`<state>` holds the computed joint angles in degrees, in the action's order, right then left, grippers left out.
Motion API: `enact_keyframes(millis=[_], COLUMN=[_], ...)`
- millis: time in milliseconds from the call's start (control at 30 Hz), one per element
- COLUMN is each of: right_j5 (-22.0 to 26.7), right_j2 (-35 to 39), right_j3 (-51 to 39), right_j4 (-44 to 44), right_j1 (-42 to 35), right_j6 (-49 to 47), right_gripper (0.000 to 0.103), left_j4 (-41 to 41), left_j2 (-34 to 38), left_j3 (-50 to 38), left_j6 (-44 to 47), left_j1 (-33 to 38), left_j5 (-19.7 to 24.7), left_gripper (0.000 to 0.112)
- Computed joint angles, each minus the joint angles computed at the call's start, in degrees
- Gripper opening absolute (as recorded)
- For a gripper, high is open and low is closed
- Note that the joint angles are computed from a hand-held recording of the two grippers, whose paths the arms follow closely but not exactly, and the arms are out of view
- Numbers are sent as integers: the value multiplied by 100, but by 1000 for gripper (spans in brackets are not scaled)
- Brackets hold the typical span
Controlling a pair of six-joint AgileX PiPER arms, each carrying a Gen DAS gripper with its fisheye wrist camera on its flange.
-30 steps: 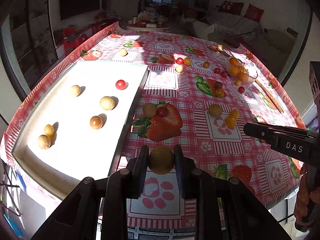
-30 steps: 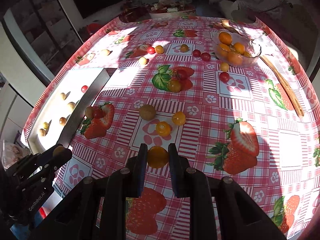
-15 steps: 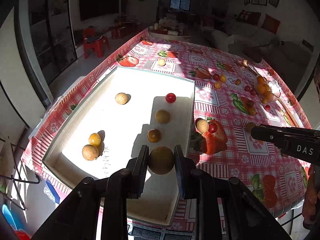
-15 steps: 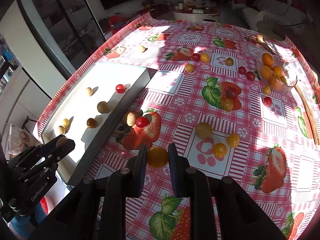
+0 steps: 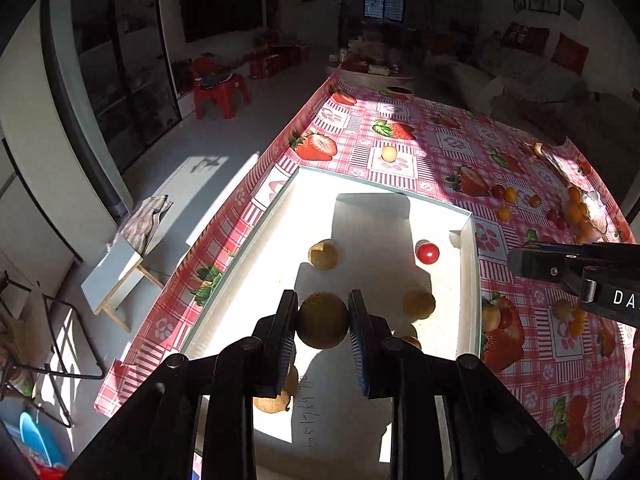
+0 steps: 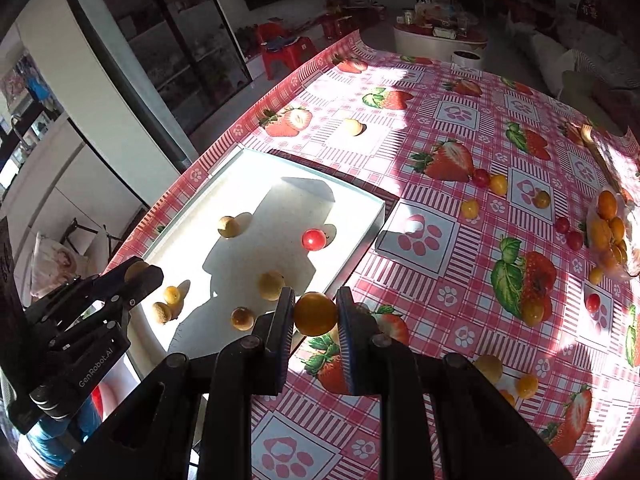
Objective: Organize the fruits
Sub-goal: 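Carry the brown fruit and yellow cherry tomato over the white tray, then open both grippers to release the fruits into the white tray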
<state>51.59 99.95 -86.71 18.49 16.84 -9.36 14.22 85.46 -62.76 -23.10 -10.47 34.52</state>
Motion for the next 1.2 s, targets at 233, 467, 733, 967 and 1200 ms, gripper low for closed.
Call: enact_keyframes(millis=[233,467,733,967,1200], right_j5=[488,981,1437,1444,1422], right_j2=[1257,2465,3416,3572,3562], right_j3=[-1616,-3063,-4349,-4443,-4407], right_j4=[-290,-571,-821,-1031,-1134], right_j1=[381,588,688,771,814], right_j6=[259,502,528,537,493], right_gripper=[23,23,23,23,25], left_j4=[-239,-385,-342,-163,55], left_j2=[772,1381,1656,1719,1738], left_j3=[-558,-972,-1184,-1211,-1218], left_j6=[323,461,504,396,306], left_j1=[294,373,283,180,95], left_j5=[163,325,459,495,528], left_gripper=[27,27,27,27,28])
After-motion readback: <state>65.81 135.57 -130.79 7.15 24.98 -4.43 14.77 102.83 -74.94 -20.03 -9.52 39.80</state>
